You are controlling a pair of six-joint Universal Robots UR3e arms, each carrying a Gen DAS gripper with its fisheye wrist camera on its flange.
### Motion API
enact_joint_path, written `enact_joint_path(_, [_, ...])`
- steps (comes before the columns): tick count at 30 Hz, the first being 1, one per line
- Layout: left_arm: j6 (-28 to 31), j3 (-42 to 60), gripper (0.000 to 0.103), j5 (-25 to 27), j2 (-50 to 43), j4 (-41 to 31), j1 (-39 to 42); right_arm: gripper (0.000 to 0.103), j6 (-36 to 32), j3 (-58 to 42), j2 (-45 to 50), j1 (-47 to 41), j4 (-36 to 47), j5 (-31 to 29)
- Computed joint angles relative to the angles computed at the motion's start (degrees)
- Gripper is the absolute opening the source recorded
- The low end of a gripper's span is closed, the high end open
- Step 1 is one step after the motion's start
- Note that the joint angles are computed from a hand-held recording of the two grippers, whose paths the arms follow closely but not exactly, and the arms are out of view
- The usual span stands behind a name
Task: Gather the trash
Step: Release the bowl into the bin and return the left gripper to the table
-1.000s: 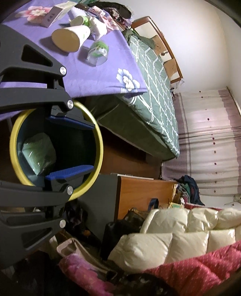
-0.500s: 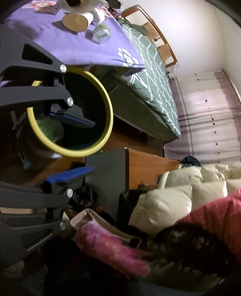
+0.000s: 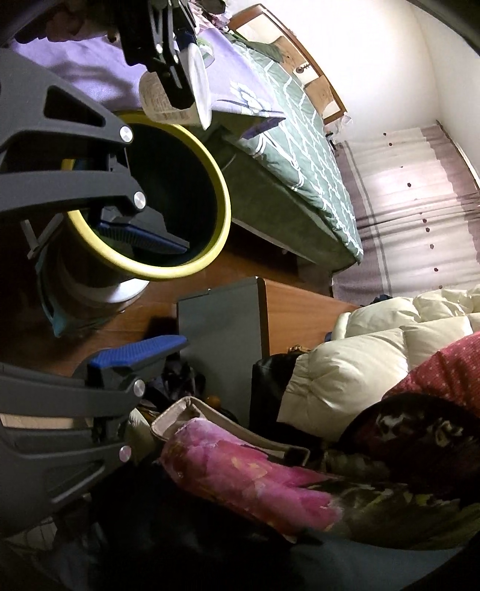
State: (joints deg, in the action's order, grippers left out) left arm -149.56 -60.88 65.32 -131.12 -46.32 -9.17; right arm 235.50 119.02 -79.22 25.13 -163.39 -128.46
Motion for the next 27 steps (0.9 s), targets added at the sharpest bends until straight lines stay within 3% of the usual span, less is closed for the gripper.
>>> enact_joint_path(8, [2.7, -12.2, 0.094, -5.1, 10.9, 3.9, 7.2, 0.045, -1.4, -3.8, 2.6, 0.9, 0.6, 0.8])
enact_joint_path(15, [5.2, -25.4, 0.097, -11.9, 23.8, 6.3, 21.5, 0.046, -2.9, -12.2, 7.3, 3.8, 3.7, 0.7])
enact_joint_path(21, [5.4, -32.1, 0.098, -14.0, 29.6, 8.5, 35.0, 0.047, -6.5, -24.4, 15.1, 6.7, 6.9, 2.7])
enact_joint_path(27, [5.3, -32.7, 0.098, -16.0, 29.6, 8.5, 46.8, 0.047, -11.9, -42.6, 25.2, 9.9, 11.7, 6.1])
